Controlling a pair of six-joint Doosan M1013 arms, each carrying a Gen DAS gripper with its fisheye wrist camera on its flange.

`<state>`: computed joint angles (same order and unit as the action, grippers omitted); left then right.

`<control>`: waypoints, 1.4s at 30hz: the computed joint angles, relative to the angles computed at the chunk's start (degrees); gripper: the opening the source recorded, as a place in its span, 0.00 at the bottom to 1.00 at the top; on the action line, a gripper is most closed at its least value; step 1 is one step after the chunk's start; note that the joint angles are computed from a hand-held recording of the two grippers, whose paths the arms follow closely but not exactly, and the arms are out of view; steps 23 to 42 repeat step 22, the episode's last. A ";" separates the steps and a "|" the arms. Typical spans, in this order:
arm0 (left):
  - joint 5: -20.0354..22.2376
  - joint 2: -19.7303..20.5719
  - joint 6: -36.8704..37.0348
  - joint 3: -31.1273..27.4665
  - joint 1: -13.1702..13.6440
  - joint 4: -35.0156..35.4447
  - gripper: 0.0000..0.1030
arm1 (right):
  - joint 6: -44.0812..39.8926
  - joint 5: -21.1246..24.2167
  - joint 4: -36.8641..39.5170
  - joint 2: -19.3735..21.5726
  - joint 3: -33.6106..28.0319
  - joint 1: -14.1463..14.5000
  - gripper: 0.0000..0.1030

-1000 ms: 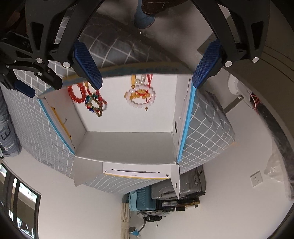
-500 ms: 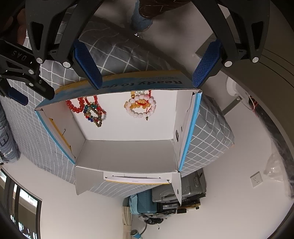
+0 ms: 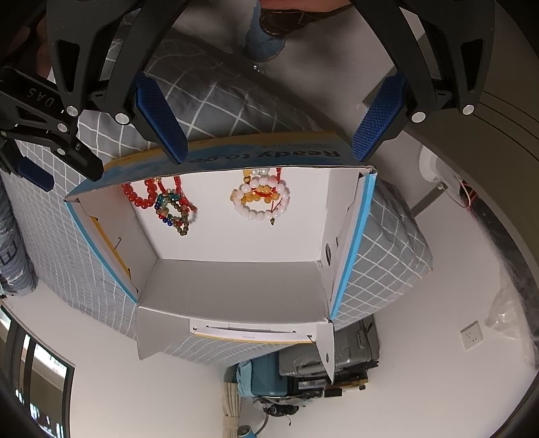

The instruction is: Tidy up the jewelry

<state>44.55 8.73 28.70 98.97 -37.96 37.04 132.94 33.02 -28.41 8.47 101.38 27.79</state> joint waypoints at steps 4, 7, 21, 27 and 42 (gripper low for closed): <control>0.55 0.04 -0.94 -0.01 -0.31 1.27 0.94 | -0.13 -0.11 0.12 -0.02 0.11 -0.10 0.93; 0.56 -0.01 -1.22 0.01 -0.32 1.32 0.94 | -0.31 0.02 0.27 0.02 0.09 -0.17 0.93; -0.54 -0.29 -2.37 0.34 -0.20 1.54 0.94 | 0.12 0.12 -0.12 0.09 0.15 -0.29 0.93; -0.42 -0.24 -2.38 0.30 -0.24 1.57 0.94 | 0.10 0.10 -0.09 0.06 0.18 -0.31 0.93; -0.42 -0.24 -2.38 0.30 -0.24 1.57 0.94 | 0.10 0.10 -0.09 0.06 0.18 -0.31 0.93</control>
